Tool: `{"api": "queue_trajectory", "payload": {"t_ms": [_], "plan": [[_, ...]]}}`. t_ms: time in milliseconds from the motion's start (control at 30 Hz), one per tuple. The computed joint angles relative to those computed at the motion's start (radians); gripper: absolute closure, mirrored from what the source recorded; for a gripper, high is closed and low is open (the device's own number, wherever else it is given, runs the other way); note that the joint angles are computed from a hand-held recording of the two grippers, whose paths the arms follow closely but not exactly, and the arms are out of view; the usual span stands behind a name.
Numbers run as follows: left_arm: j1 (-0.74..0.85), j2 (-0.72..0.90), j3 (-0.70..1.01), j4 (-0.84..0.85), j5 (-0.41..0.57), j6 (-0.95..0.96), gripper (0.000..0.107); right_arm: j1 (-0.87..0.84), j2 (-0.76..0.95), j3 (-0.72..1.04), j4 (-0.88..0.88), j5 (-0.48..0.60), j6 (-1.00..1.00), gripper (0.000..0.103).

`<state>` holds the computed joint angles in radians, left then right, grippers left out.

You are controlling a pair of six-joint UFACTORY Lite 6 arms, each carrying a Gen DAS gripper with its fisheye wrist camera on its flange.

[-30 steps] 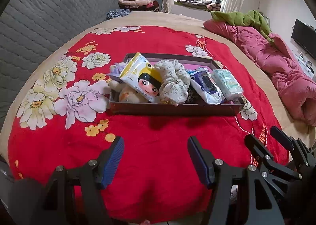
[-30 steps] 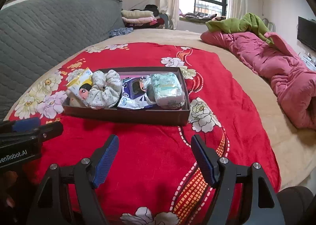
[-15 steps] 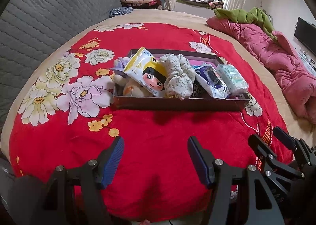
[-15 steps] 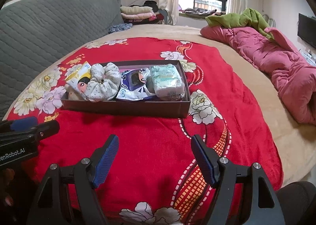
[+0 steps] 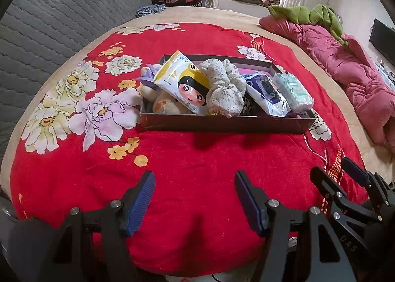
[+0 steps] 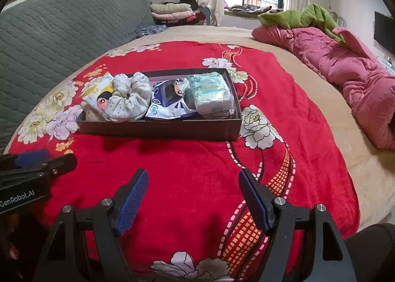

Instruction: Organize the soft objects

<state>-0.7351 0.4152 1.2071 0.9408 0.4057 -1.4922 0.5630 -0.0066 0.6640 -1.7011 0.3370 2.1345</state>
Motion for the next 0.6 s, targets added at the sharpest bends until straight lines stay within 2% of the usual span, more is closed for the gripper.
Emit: {"api": "queue_trajectory", "payload": {"t_ms": [600], "plan": [[0.015, 0.027, 0.009, -0.054, -0.01, 0.042, 0.041, -0.004, 0.013, 0.007, -0.015, -0.015, 0.019, 0.027]]}}
